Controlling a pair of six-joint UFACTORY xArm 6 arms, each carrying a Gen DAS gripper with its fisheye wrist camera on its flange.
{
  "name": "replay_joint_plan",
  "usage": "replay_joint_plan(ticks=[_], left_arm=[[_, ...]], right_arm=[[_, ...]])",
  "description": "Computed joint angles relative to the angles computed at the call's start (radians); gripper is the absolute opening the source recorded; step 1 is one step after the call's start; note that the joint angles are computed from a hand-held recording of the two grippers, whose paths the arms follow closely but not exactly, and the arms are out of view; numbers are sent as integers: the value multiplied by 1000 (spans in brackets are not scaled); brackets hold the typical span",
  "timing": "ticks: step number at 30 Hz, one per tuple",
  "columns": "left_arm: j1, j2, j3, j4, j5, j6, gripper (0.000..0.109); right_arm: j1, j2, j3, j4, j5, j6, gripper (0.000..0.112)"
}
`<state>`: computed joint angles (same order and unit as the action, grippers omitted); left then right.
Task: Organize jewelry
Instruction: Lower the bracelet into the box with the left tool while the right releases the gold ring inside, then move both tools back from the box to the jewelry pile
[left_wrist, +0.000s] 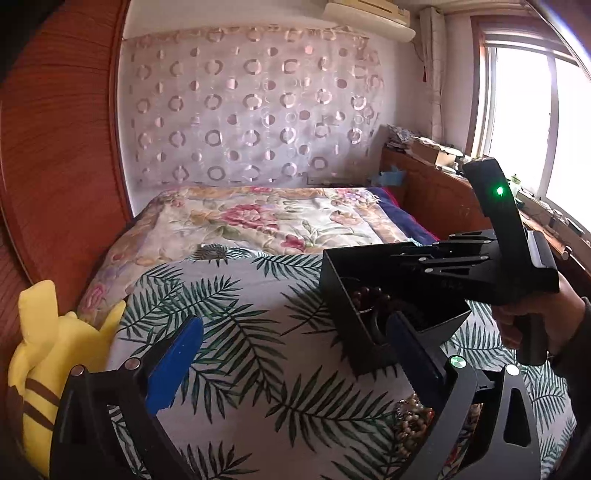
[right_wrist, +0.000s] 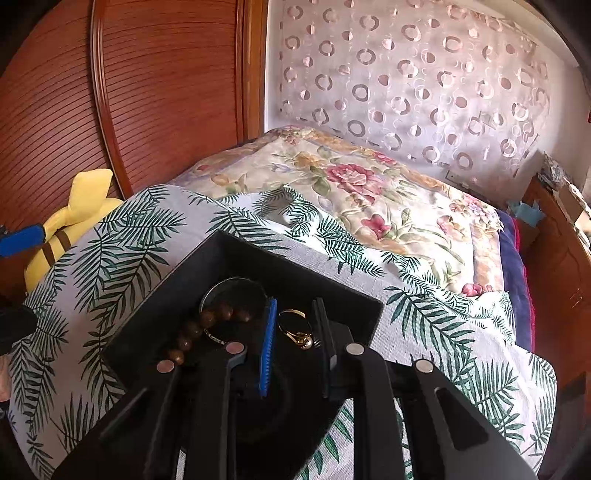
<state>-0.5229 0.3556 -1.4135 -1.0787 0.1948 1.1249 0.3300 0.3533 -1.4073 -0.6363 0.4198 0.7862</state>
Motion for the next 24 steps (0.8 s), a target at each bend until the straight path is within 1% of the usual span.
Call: replay_joint_plan(ticks=[2, 3, 4, 8, 11, 14, 16, 20, 24], left_arm=[[0, -4, 8, -35, -3, 39, 96], [-1, -7, 12, -54, -2, 61, 96], [-5, -13, 20, -54, -5, 62, 96], [-6, -25, 41, -52, 8, 66, 96], [-7, -50, 73, -71, 23, 90, 96], [0, -90, 118, -95, 76, 121, 96], [0, -116, 152, -119, 97, 147, 96], [-7, -164, 218, -180, 103, 212, 96], [-4, -215, 280, -196, 152, 245, 96]], right_arm=[[-3, -4, 4, -3, -8, 10, 29], [-5, -9, 9, -7, -17, 17, 39], [-7, -14, 16, -6, -29, 19, 44], [-9, -50, 46, -37, -43, 56, 44], [2, -125, 121, -101, -63, 126, 44], [18, -223, 231, -161, -97, 184, 44], [34, -293, 314, -193, -113, 224, 44], [72, -392, 453, -219, -123, 270, 44], [111, -464, 577, -222, -129, 310, 44]])
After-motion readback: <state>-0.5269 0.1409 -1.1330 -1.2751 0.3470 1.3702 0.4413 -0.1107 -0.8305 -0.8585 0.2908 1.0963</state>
